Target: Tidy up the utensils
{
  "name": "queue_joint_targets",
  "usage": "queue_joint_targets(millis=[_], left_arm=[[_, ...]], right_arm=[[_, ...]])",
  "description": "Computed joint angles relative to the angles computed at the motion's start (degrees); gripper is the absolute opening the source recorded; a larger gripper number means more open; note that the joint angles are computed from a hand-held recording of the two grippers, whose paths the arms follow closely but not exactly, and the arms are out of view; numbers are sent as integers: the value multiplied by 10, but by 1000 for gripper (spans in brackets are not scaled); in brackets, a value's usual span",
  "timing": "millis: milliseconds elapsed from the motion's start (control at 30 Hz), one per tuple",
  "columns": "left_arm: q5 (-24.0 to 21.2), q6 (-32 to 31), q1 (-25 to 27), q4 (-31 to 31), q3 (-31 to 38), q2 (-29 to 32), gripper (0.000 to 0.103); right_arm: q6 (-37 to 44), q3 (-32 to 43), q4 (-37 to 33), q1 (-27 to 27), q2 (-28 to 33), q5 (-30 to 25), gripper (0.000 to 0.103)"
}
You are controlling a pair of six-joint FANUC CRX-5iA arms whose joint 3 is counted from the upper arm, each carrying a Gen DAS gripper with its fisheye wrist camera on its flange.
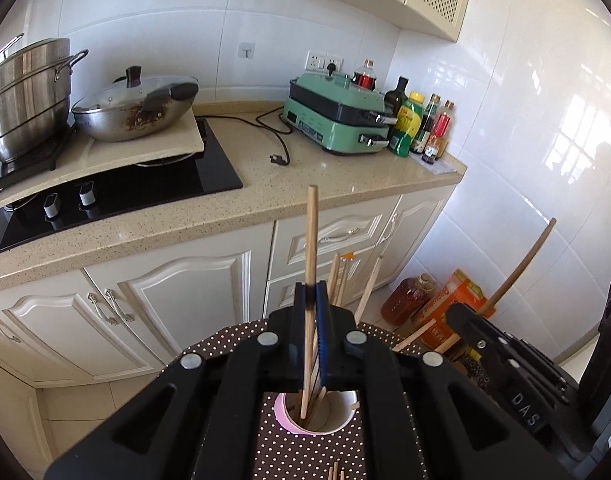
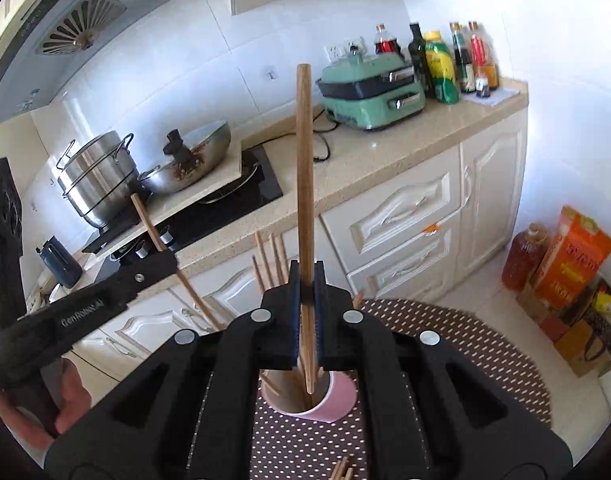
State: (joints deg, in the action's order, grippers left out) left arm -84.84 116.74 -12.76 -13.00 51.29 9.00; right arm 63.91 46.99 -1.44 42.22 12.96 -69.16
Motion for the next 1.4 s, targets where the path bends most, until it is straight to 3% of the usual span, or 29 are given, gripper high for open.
queue_joint_targets(millis=[267, 500, 533, 567, 633, 700, 733, 767, 800, 1300, 1400], left_arm=[[13, -6, 7, 17, -68, -14, 6], [22, -39, 16, 34, -114, -26, 6], [22, -43, 18, 39, -120, -28, 13], [22, -45, 18, 40, -123, -30, 28], [28, -46, 13, 30, -131, -37, 33], [28, -50, 7, 18, -134, -42, 33], [24, -52, 5, 16, -133, -42, 33], [21, -53, 4, 15, -132, -43, 33], [19, -51, 3, 12, -132, -43, 33], [1, -39, -29, -33, -137, -74, 43], [-3, -33, -39, -46, -136, -82, 47]], right_arm=[[9, -27, -17, 12, 10, -34, 6], [31, 13, -54, 6, 44, -117, 7], [32, 17, -52, 7, 47, -124, 7], [32, 25, -48, 9, 52, -137, 8], [24, 29, -43, 10, 54, -148, 8], [14, 34, -41, 9, 56, -161, 15], [8, 35, -36, 9, 57, -166, 29], [1, 30, -28, 11, 54, -165, 51], [-8, 11, -15, 15, 42, -150, 59], [-24, -14, 18, 28, 2, -137, 60], [-27, -21, 28, 34, -9, -133, 64]])
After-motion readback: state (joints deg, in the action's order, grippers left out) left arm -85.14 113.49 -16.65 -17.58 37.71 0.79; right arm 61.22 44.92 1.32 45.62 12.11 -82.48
